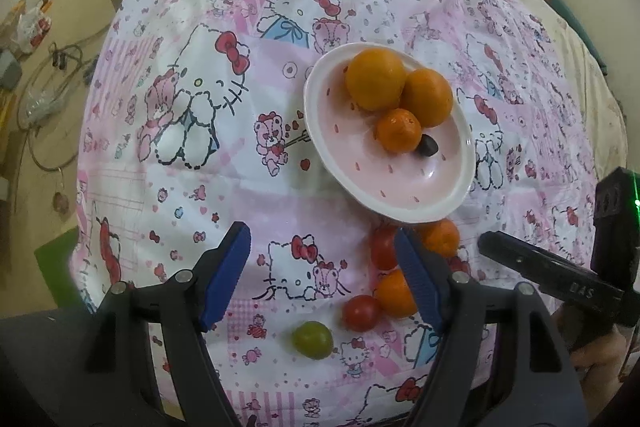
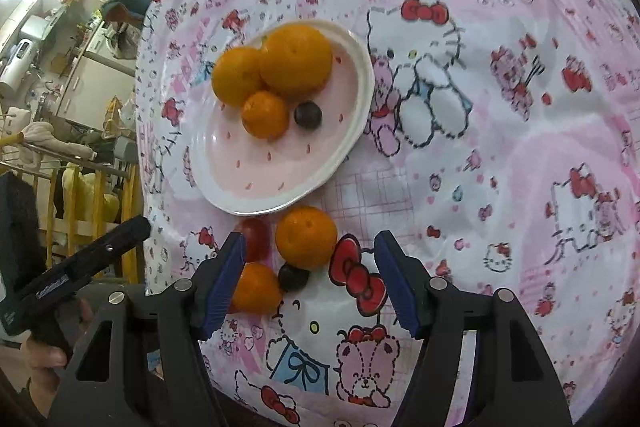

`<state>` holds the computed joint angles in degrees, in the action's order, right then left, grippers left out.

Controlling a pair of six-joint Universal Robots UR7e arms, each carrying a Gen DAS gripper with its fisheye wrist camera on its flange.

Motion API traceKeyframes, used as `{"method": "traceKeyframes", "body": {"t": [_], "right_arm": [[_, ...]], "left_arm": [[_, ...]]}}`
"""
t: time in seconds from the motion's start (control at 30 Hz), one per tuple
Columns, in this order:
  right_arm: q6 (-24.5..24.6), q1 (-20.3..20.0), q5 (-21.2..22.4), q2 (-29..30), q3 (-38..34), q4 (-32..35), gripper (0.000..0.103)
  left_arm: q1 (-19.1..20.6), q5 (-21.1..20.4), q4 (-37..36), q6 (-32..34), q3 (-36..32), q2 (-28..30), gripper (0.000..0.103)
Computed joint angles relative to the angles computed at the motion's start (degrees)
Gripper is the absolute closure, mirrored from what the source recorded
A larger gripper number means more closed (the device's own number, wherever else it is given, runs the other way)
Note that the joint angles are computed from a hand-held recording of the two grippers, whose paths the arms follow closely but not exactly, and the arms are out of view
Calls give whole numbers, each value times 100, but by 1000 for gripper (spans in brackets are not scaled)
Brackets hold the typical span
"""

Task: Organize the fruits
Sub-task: 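Move both open grippers back toward the remaining fruit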

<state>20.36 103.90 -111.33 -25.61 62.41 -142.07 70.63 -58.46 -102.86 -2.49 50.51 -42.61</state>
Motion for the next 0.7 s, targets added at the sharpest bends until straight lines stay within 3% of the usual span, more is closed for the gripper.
{"method": "traceKeyframes", "body": {"t": [0.3,0.7], "right_arm": [[-36,-7,-56,362,-505,580,35],[-119,-8,-282,739,-1063,1075,56]], "left_arm": [[2,71,83,-215,-152,79,32],[1,133,308,-347,-248,161,32]]}}
